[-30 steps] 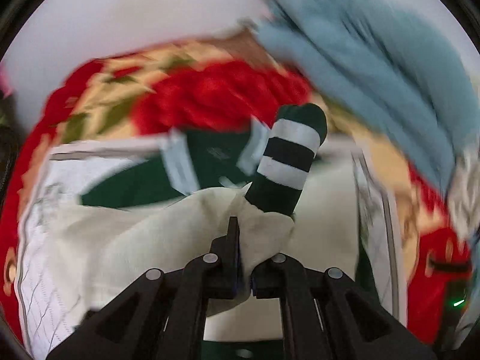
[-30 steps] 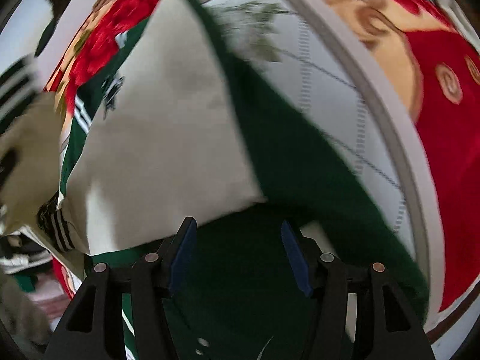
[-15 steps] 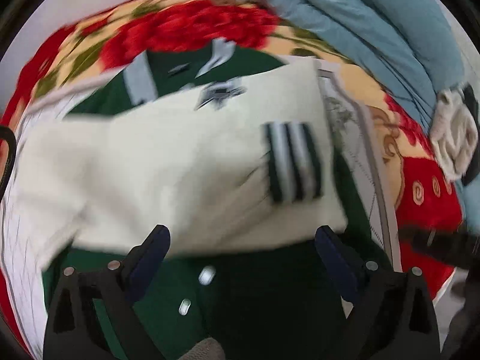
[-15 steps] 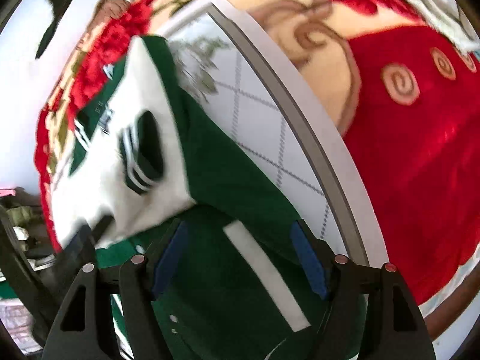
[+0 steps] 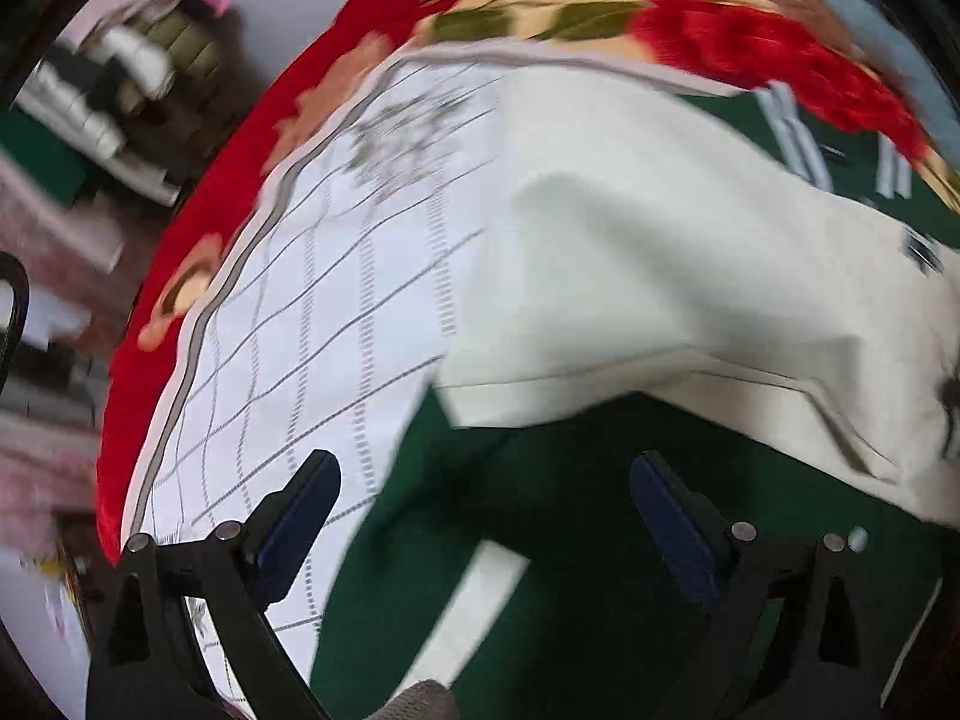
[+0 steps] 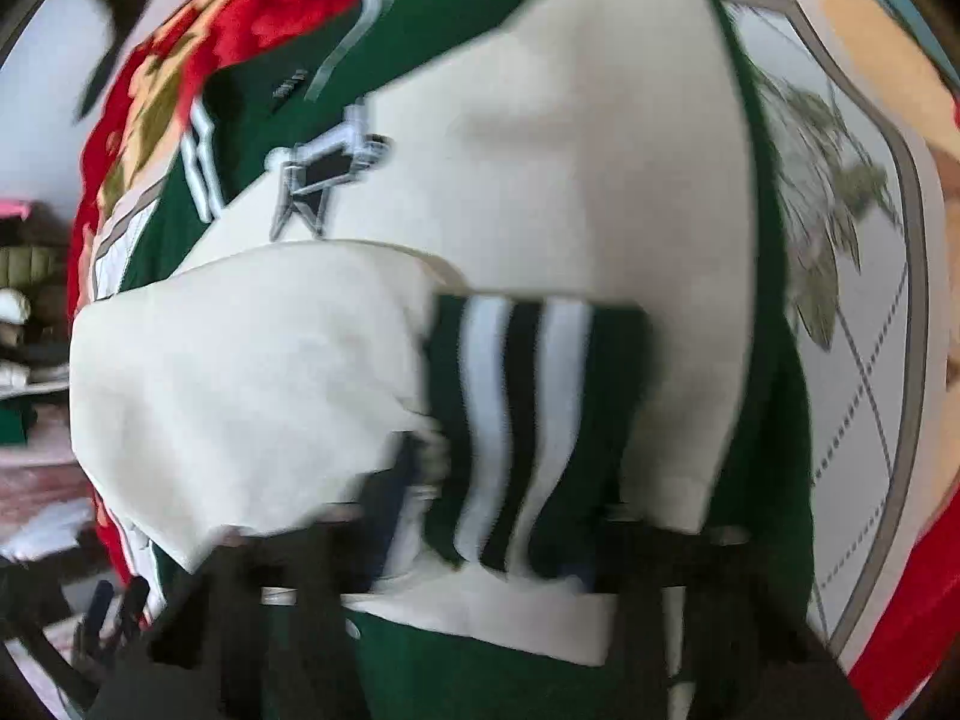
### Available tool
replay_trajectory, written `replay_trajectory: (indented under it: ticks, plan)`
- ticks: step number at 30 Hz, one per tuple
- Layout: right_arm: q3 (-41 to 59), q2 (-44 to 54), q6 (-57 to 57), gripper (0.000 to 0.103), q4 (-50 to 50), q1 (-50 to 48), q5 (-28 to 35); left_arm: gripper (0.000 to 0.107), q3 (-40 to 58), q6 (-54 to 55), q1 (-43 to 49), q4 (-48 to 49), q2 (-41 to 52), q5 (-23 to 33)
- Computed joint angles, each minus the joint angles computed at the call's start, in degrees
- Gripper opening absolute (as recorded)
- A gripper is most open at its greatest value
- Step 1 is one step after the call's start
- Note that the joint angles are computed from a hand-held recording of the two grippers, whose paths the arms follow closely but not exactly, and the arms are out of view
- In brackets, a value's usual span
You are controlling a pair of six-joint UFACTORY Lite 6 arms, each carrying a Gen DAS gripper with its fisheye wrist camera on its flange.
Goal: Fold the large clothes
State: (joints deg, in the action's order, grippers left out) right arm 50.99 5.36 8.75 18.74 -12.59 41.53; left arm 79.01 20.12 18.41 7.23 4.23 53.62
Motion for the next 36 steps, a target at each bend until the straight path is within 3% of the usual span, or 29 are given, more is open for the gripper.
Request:
replay_trajectory:
  ticks: [1, 5, 10, 13, 14, 18, 21, 25, 28, 29, 30, 32, 36]
  plan:
    - [0.6, -1.9, 3.2, 0.005, -2.9, 1.1, 0.5, 0.099, 1.2, -0.1, 0.5, -0.2, 0.9, 0.5]
    - [1.7, -12.9, 16.7, 0.006, -15.3, -0.8, 4.8, 0.099, 9.8, 0.4, 2.1, -4.9, 5.4, 4.3]
    - [3.5, -5.8, 14.2, 0.006, -13.4, -8.5, 7.5, 0.099, 23.4, -4.9, -2.7, -4.5, 17.2, 4.8]
    - [7.1, 0.3, 14.2, 0.019, -15.1, -9.3, 8.0, 0.099, 28.6, -13.3, -8.3, 5.9, 28.2, -1.0]
    - [8.0, 0.8, 14.9, 0.027, -15.7, -9.1, 8.4, 0.101, 30.4, -14.3, -9.5, 8.1, 31.7, -1.8]
    - [7.4, -7.4, 13.5, 0.044, -14.3, -12.1, 13.2, 0.100, 43.5, -10.5, -9.0, 7.2, 39.7, 4.5]
    - [3.7, -17.2, 12.2, 0.055, -18.3, -12.3, 19.0, 0.100, 35.5, -6.5, -7.3, 3.0, 30.0, 4.0]
    - [-5.3, -25.5, 5.7, 0.055, -20.7, -9.7, 24.9, 0.100, 18.6, -3.6, -6.0, 1.6, 14.9, 1.5]
    - [-9.9, -23.3, 4.7, 0.055, -22.6, -1.6, 24.3, 0.100, 5.5, -3.0, -5.9, 2.7, 4.6, 0.2]
    - [-11.3, -21.8, 6.7, 0.052, -24.7, 0.7, 22.5, 0.100, 0.1, -3.4, -6.1, 4.0, 1.3, -1.2]
    - [-12.1, -21.1, 8.2, 0.040, -26.2, 1.6, 21.0, 0.100, -3.1, -4.1, -6.5, 5.5, -0.3, -1.8]
    - [-14.2, -23.8, 10.2, 0.039, -26.9, -3.4, 17.0, 0.100, -7.3, -5.2, -6.4, 7.3, -1.5, -1.9]
    - [-18.7, -35.4, 10.7, 0.027, -22.8, -26.3, 14.3, 0.100, -9.7, -6.2, -3.7, 7.5, -3.6, -0.5]
